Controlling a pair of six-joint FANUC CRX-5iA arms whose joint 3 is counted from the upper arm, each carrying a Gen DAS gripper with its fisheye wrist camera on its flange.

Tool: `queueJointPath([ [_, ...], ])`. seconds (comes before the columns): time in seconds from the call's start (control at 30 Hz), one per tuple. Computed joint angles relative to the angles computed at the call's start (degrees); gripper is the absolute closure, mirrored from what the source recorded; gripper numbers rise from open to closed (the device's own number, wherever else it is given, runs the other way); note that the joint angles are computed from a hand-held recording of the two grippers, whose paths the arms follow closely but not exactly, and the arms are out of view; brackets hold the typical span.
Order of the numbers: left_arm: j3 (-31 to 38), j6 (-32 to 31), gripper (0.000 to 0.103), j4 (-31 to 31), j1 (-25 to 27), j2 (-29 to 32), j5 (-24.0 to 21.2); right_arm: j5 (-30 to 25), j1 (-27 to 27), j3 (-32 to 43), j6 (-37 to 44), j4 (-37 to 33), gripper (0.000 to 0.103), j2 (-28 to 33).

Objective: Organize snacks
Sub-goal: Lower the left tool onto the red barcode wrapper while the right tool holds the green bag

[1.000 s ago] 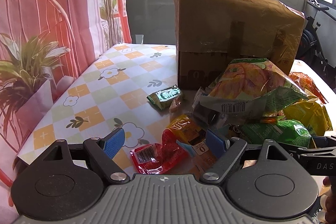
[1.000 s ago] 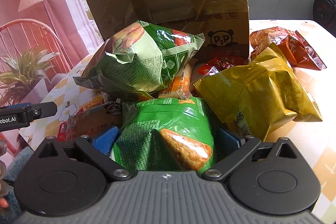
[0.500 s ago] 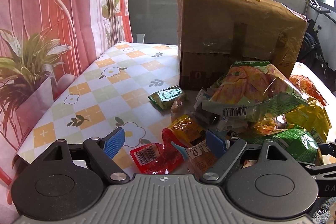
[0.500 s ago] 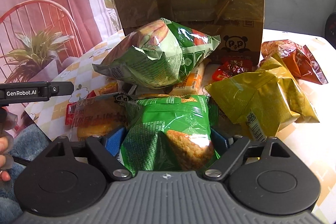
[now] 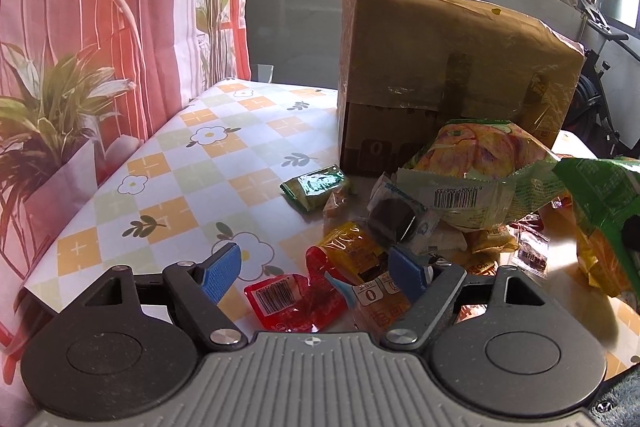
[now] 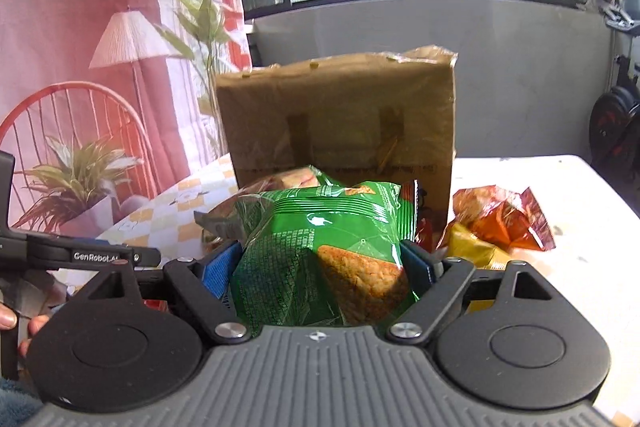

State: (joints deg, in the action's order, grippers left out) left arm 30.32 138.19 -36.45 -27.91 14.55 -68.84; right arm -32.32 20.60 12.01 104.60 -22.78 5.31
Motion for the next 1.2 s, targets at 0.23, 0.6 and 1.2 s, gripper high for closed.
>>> queueJointPath([
  [0.23, -0.47, -0.36, 0.021, 1.08, 0.60, -0.09, 0.53, 8.45, 2.47, -6.60, -17.27, 17.63, 0.018, -0.32],
  [0.6, -1.51, 6.25, 0.029, -5.04, 1.74, -1.81, -2.98, 8.83, 1.87, -8.40, -23.99, 22.64, 0.018, 0.31],
  [1.2, -8.70, -18.40, 0.055, -2.13, 3.18, -2.70, 7.32, 5.96, 0.19, -4.43, -13.57, 10.64, 0.017, 1.12],
])
